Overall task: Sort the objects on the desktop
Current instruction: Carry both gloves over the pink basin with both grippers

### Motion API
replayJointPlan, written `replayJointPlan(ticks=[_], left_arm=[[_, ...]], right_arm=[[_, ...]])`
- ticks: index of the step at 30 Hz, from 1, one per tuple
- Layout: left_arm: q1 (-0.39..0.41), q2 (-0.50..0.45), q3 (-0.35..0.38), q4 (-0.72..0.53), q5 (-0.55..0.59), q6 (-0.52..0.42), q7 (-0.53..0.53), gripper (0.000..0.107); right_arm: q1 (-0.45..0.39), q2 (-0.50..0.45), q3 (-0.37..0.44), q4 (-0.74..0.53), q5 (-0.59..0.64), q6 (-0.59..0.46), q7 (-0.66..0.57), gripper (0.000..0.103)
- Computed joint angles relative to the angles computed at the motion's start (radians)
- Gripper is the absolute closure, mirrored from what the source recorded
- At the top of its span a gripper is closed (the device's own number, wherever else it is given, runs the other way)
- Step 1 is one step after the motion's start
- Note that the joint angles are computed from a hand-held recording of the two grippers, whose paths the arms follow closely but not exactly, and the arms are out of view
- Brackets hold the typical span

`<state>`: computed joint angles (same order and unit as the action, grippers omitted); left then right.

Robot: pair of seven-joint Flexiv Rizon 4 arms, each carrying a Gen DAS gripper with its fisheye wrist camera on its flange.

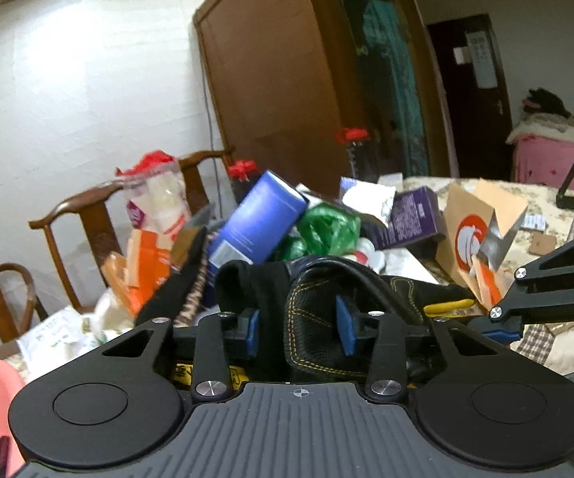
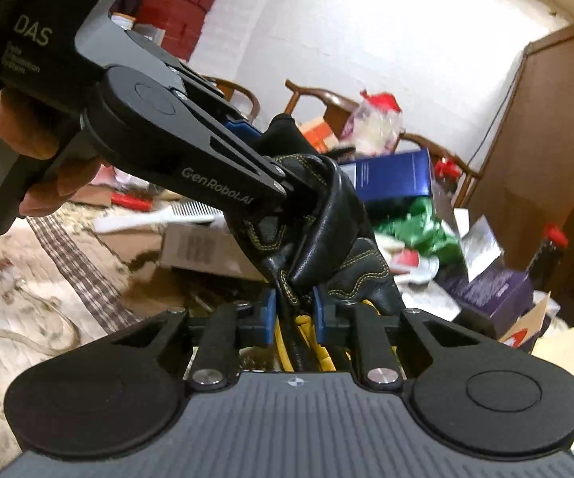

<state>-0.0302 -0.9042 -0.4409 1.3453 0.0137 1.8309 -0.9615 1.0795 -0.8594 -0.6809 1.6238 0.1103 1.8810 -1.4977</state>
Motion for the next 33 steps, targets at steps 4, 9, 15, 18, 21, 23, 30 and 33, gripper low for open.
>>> replayJointPlan(ticks=[4,9,15,18,21,23,30,33], left_arm=[[0.016,0.036,0.001,0.049,0.016,0.048,-0.023,0.072],[0.022,0.085,0.034,0.098,0.038,0.101,-0.072,0.075],[0.019,0.139,0.093,0.144,0.052,0.150,-0.135,0.076],[0.013,0.167,0.130,0.168,0.053,0.179,-0.165,0.076],[0.012,0.196,0.163,0.194,0.051,0.203,-0.194,0.076],[0.014,0.211,0.182,0.209,0.051,0.217,-0.210,0.076],[0.036,0.267,0.227,0.256,0.064,0.262,-0.255,0.076],[0.028,0.299,0.269,0.284,0.047,0.288,-0.261,0.076]], right_arm=[[0.022,0.009,-0.018,0.013,0.014,0.024,-0.018,0.083],[0.044,0.014,-0.032,-0.001,0.040,0.034,-0.046,0.085],[0.053,0.003,-0.041,-0.048,0.053,0.041,-0.081,0.086],[0.049,-0.004,-0.037,-0.083,0.049,0.039,-0.099,0.086],[0.045,-0.016,-0.033,-0.120,0.048,0.038,-0.112,0.088],[0.036,-0.020,-0.019,-0.148,0.044,0.041,-0.118,0.088],[0.011,-0.038,0.014,-0.240,0.033,0.033,-0.136,0.088],[-0.012,-0.046,0.045,-0.297,0.013,0.033,-0.140,0.088]])
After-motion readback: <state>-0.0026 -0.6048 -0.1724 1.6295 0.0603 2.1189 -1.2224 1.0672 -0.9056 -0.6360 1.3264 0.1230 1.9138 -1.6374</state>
